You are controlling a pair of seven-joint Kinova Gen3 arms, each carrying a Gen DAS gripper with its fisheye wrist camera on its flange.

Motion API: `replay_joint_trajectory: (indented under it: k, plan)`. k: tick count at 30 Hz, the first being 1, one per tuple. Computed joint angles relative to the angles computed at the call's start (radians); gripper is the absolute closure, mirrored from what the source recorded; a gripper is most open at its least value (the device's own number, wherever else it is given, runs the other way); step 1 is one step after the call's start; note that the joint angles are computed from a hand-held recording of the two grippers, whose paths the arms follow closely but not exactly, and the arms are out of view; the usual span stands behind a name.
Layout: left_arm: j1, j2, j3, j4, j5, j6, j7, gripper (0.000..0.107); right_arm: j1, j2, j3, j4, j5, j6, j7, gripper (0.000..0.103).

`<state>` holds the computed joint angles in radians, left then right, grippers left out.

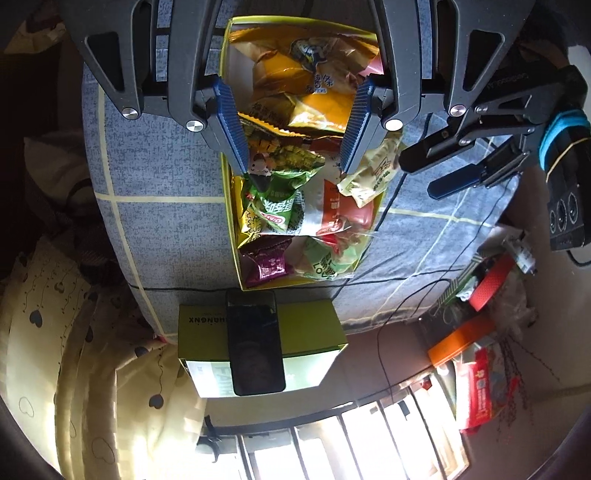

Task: Organize snacks

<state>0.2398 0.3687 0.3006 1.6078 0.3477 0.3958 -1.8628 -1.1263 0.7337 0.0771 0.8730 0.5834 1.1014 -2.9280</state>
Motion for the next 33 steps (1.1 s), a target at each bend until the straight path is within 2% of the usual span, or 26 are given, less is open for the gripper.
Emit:
replay_joint_trajectory:
  k: [3, 15, 22, 26, 30, 33]
  plan:
    - [0.025, -0.014, -0.027, 0.006, -0.026, 0.005, 0.029, 0.041, -0.020, 0.024, 0.002, -0.058, 0.007, 0.056, 0.036, 0.052]
    - [0.031, -0.042, -0.040, 0.033, -0.046, 0.035, 0.057, 0.041, -0.074, 0.090, 0.015, -0.206, -0.014, 0.179, 0.127, 0.051]
    - [0.008, -0.050, -0.027, 0.043, -0.014, 0.053, 0.029, 0.041, -0.085, 0.100, 0.019, -0.218, -0.037, 0.207, 0.133, 0.051]
    - [0.039, -0.063, -0.054, 0.054, -0.048, 0.051, 0.056, 0.041, -0.089, 0.100, 0.017, -0.213, -0.043, 0.216, 0.127, 0.051]
    - [0.028, -0.070, -0.039, 0.066, -0.038, 0.054, 0.037, 0.041, -0.088, 0.105, 0.011, -0.215, -0.053, 0.224, 0.130, 0.051]
    - [0.049, -0.076, -0.055, 0.073, -0.059, 0.050, 0.053, 0.041, -0.088, 0.106, 0.009, -0.216, -0.058, 0.227, 0.137, 0.051]
